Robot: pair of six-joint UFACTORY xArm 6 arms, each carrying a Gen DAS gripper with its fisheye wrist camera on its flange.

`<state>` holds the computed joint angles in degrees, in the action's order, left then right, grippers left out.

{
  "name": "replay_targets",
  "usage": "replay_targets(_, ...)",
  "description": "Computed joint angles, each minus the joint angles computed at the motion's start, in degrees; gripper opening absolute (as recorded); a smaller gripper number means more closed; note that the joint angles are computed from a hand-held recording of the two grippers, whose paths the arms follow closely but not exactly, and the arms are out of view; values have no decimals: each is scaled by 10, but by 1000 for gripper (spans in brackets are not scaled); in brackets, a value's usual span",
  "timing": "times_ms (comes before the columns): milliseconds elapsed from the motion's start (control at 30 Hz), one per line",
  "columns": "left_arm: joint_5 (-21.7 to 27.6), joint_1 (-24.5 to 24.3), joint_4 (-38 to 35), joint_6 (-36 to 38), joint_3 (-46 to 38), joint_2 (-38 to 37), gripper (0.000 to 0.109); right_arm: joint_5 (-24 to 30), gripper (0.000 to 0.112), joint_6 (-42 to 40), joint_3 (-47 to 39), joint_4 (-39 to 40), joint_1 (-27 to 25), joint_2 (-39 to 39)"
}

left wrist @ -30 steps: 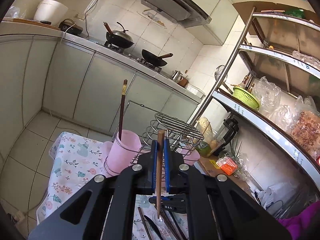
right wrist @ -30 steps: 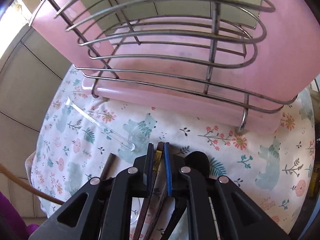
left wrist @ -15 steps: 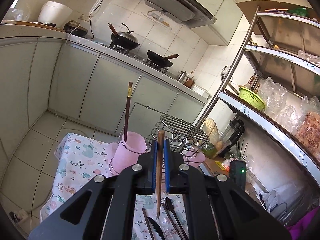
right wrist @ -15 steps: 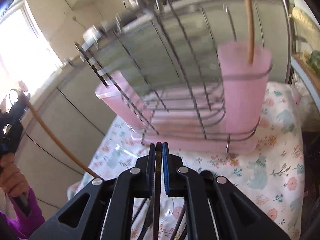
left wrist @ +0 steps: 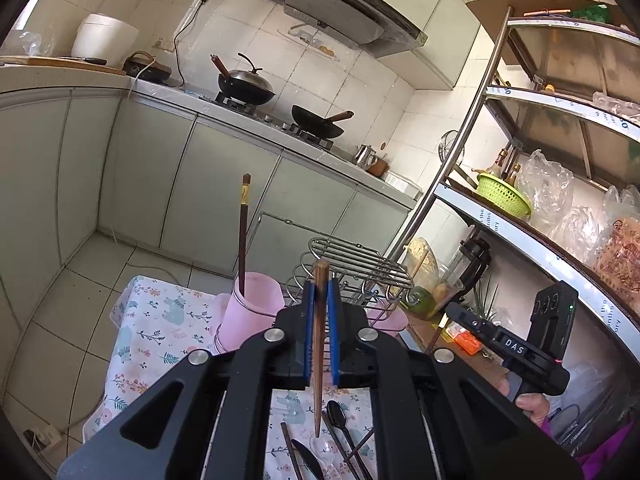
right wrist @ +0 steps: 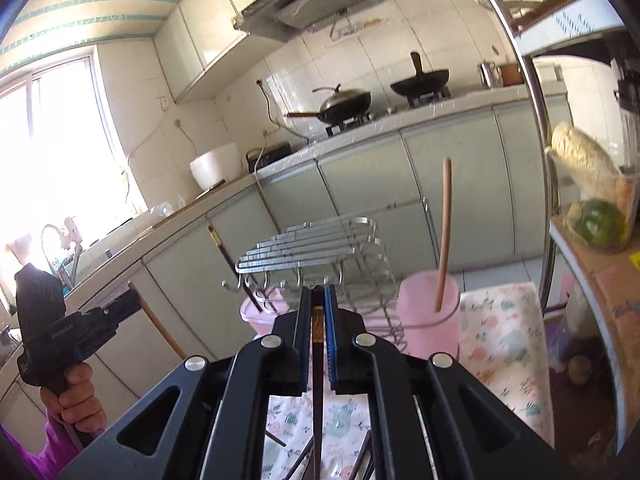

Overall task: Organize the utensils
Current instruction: 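Lower both chopsticks into the tall pink cup and open both tools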

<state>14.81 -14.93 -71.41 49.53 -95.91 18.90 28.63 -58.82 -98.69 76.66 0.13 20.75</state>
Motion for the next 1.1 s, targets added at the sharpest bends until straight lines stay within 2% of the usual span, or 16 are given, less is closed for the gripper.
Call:
replay_targets(233, -41, 0, 102, -88, -38, 19, 5, -38, 6, -19, -53, 5, -8, 1)
replay_targets(567, -86, 5, 234, -198, -131, 57, 5, -114, 6, -17, -194, 1, -12, 49)
replay_targets(733, -96, 16, 327, -299, -191, 97, 5, -160, 6, -17, -268, 2, -11, 95)
replay_targets(867, -92, 32, 475, -442, -245, 142, 5, -182, 6, 8, -305, -24, -11, 128)
replay_targets(933, -75, 39, 558, -515, -285, 172, 5, -191, 6, 29, -317, -51, -12, 145)
replay_targets(1100, -30, 43, 674, -601, -364, 233, 5, -174, 6, 155, -354, -169, -23, 197)
